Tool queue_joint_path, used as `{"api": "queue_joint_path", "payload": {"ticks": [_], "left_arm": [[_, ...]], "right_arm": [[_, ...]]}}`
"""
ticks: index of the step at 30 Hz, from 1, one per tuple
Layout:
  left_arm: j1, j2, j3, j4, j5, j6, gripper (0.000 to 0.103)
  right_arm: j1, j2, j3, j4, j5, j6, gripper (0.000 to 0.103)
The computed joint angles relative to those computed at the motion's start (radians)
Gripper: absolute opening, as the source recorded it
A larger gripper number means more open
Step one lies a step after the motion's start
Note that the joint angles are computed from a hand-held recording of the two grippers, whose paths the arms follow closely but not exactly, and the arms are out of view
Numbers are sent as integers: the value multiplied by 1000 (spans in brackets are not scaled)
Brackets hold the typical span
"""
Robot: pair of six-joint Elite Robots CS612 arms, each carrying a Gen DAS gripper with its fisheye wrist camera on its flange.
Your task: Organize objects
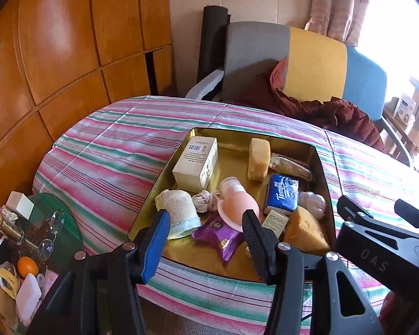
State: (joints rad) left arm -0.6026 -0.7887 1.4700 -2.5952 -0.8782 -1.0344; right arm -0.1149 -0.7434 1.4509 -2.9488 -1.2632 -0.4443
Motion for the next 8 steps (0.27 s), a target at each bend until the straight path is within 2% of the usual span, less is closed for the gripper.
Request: {"api": "queue_joint_path", "payload": {"ticks": [4,8], "left_arm": [[-2,0,1,-7,11,1,54],[-8,2,-4,23,56,-9,54]], "right_arm": [[2,2,-1,-5,-7,-4,103],[1,3,-4,6,-6,-7,103]]}}
